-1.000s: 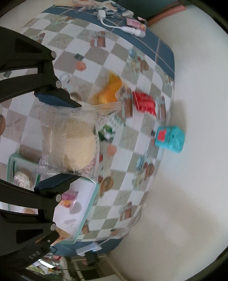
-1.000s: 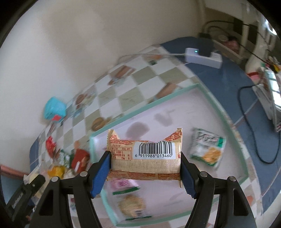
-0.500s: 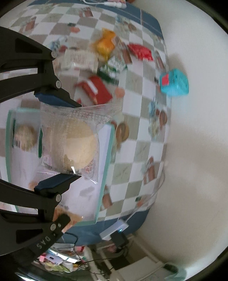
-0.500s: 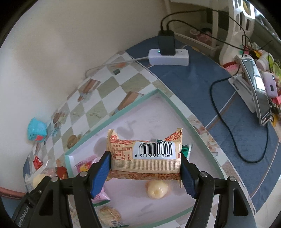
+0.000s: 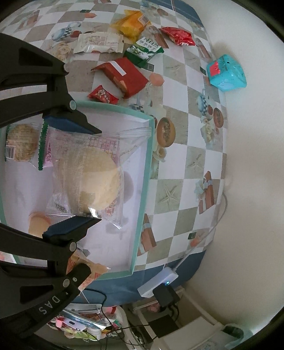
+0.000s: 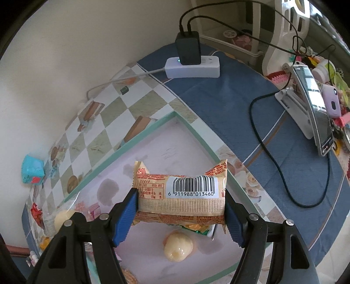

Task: Organize snacks
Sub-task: 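Carry the bun bag and bread packet over the white tray, then open left tool over the tray while right tool opens releasing bread packet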

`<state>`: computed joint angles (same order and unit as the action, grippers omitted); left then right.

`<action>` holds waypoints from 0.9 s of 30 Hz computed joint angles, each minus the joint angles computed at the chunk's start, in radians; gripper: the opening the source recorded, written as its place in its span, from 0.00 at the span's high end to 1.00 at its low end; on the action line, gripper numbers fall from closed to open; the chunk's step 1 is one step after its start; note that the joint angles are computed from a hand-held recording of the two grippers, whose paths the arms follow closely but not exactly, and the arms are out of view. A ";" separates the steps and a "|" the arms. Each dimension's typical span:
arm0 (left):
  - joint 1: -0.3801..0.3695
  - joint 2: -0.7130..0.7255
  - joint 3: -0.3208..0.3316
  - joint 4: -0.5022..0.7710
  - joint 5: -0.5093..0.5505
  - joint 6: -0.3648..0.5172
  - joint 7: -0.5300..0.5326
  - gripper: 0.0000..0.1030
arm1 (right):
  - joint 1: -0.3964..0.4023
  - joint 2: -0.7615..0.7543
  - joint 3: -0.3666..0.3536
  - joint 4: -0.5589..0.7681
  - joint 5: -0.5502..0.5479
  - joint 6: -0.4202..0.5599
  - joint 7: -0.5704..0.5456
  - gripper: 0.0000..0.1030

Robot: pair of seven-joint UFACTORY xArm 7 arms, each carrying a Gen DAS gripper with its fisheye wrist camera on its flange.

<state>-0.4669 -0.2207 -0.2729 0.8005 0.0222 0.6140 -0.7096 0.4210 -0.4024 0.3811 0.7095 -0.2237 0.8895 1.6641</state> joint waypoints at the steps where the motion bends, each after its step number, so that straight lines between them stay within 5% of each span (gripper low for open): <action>1: 0.000 0.001 0.000 0.000 0.000 0.001 0.000 0.32 | 0.000 0.000 -0.001 -0.001 0.001 -0.002 -0.002 0.26; 27: -0.008 -0.010 0.014 -0.005 -0.075 0.004 0.046 0.26 | 0.004 0.024 -0.009 0.006 0.006 -0.016 -0.028 0.25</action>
